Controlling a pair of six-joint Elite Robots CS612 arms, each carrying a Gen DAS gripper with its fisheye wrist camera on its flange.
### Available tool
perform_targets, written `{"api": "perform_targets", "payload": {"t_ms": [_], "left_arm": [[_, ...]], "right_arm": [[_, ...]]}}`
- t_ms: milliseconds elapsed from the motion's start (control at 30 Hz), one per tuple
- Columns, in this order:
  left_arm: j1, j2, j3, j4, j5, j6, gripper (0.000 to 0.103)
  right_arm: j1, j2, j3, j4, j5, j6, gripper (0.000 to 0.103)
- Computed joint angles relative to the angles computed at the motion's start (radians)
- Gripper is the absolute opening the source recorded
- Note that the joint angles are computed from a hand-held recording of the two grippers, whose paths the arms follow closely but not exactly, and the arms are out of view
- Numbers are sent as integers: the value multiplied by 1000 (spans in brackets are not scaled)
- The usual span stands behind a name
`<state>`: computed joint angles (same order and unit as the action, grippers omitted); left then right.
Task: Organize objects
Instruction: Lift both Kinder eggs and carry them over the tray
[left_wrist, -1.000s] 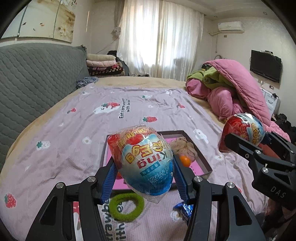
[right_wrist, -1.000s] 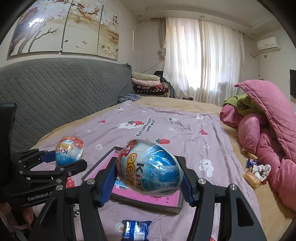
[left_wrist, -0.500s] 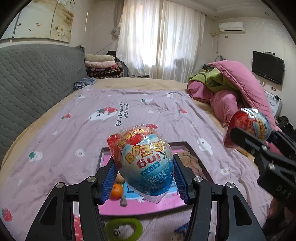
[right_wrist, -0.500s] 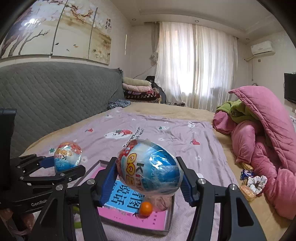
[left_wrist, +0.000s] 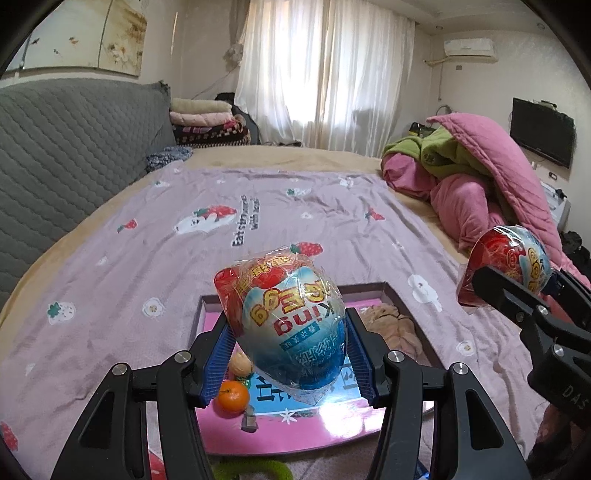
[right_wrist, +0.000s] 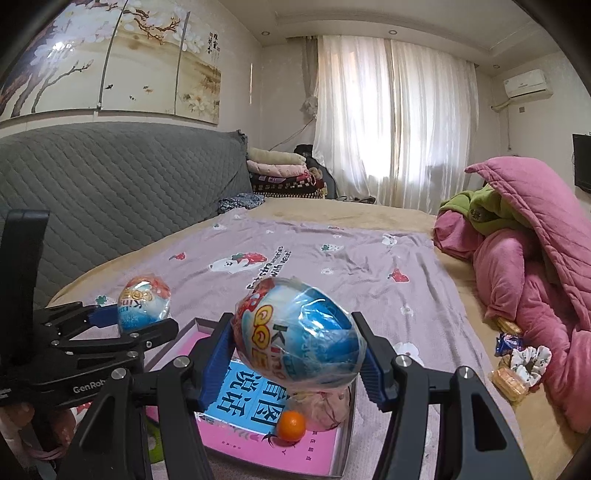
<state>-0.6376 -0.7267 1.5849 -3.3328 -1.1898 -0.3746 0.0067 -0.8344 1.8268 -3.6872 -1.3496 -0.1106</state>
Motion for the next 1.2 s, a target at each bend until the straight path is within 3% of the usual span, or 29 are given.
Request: {"api": "perform_targets", "payload": {"t_ms": [400, 700, 1200], "left_arm": [[12, 53, -32, 78, -48, -38, 59], [11, 68, -36, 94, -63, -39, 59], [1, 86, -43, 122, -84, -12, 59]], "right_arm": [[8, 42, -34, 103, -5, -25, 61], [10, 49, -35, 166, -3, -63, 61], [-3, 48, -24, 301, -59, -87, 61]]}}
